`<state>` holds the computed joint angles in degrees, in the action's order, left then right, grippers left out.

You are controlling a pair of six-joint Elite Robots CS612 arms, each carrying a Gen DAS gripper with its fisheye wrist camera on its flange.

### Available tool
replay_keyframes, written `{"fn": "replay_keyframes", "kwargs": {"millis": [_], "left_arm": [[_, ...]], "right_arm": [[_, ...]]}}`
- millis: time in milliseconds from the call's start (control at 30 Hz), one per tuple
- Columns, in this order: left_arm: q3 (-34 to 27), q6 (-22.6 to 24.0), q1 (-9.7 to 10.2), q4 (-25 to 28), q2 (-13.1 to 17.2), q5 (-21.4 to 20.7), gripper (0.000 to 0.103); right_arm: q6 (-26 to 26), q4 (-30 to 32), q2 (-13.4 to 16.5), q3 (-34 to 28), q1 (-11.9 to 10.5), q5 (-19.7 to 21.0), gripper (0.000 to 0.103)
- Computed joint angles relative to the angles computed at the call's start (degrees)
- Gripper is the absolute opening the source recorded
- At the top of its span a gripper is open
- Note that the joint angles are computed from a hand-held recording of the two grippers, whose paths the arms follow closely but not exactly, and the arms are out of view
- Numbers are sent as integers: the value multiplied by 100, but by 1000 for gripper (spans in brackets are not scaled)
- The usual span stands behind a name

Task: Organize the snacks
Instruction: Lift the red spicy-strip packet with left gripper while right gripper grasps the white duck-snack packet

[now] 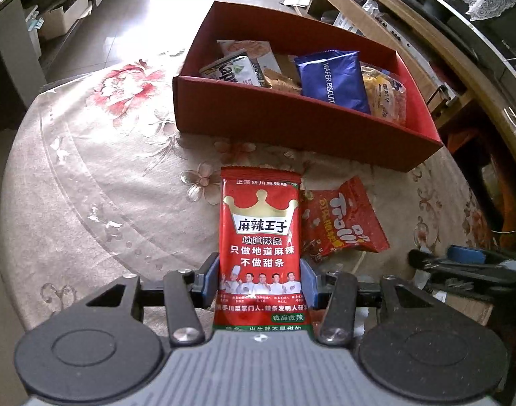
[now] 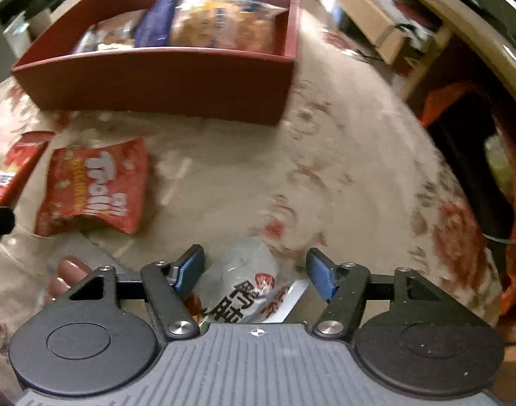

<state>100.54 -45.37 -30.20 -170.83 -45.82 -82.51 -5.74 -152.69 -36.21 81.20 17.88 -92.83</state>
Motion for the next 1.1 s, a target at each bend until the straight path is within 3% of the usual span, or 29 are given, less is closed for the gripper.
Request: {"fn": "replay_keyframes", "kwargs": {"millis": [133,233,333,433,533,800,933,1000,1100], "left_arm": [[5,-7,-13,-17,2,-18,51],[8,8,-17,-24,6,-67,51],[50,-27,-16,-81,-23,-76,51],[105,-49,-2,-181,-53,-86,51],[109,-89,18,-172,-49,-136,51],[34,3,28,-56,13,-283,51],[11,88,-10,35,39,-202,51],[-13,166,-46,130,60,-62,52],[-58,177,-66,265,114,6,53]], "right_arm": [[691,-268,-208,286,-190,556,88],[1225,-473,-329,542,-221,475,88],[1573,-385,-382,677,-276,881,86],[1697,-272,-343,632,-234,1034,80],[1610,-127,-222,405,-154,972,77],[712,-84,29,-10,139,-91,72],[680,-78,-69,131,82,46,73],[741,-14,-129,213,44,109,80],[660,-106,-157,298,27,193,83]]}}
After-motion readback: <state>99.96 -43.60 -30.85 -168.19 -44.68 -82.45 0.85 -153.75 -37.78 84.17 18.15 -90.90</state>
